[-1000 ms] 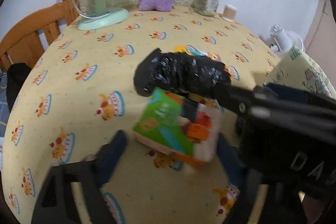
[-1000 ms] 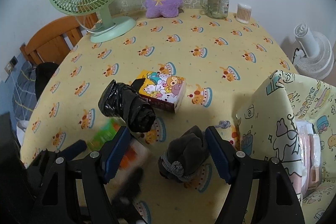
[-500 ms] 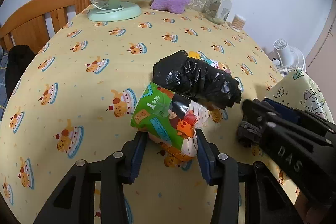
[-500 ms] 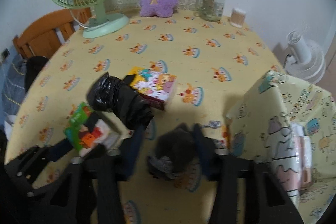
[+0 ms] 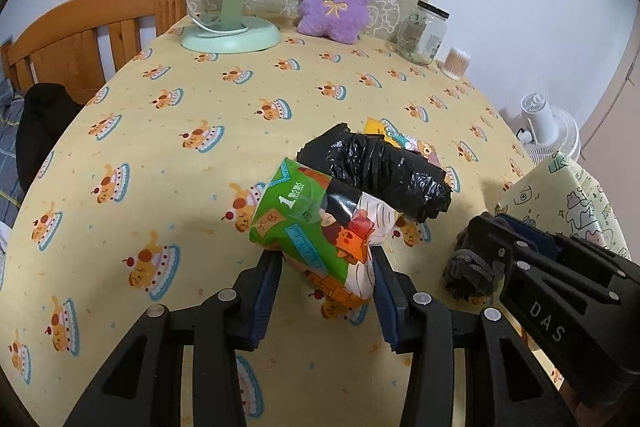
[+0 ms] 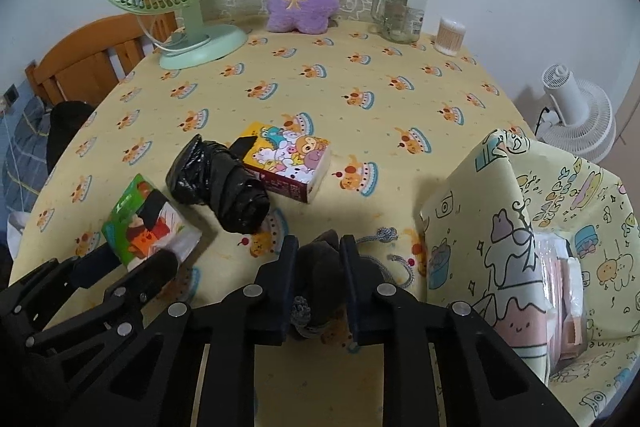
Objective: Organize soft objects
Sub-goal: 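Lift and carry the green pack and grey cloth over the gift box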
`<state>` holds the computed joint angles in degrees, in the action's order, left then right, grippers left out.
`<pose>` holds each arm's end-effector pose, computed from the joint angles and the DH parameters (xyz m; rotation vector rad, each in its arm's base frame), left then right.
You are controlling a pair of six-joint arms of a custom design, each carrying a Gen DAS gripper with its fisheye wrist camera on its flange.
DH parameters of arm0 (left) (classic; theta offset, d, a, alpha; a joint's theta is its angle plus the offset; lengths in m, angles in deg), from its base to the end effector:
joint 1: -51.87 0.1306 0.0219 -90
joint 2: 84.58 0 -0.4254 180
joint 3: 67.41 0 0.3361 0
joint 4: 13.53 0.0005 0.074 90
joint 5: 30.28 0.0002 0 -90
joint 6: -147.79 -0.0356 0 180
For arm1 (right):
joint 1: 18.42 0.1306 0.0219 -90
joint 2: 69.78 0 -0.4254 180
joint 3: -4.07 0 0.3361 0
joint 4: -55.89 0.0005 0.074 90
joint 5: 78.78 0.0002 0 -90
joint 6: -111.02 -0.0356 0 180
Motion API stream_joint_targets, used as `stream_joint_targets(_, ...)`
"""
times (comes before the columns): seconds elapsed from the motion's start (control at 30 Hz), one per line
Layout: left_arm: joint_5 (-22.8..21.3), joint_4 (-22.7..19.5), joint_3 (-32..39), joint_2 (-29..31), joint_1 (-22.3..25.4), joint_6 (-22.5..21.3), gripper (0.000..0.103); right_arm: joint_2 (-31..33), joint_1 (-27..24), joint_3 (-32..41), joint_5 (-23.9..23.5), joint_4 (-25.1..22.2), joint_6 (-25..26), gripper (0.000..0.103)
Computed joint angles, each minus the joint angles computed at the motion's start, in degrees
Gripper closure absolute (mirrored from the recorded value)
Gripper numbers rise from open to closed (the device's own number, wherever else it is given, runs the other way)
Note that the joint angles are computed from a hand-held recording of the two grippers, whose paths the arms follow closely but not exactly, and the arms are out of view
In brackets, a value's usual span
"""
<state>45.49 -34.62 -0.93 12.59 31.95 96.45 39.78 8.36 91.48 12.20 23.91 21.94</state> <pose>0.4080 -0.1391 0.2958 -0.5013 2.3900 -0.1480 0.4823 0.2422 0.3158 -0.5972 2.4513 0.1617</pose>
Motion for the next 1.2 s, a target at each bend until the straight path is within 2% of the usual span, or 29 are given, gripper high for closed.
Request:
stream_joint_targets(0.63, -2.4, -1.2, 0.3, -1.9, -1.3, 1.2, 0.059, -2.9, -0.1, -1.8, -3.2, 1.7, -0.2, 0.081)
stream_joint_targets(1.2, -8.4, -4.9, 3.9, -3.8, -4.8, 1.5, 0.058, -7.9, -2.1, -2.6, -6.1, 3.2, 1.0, 0.081)
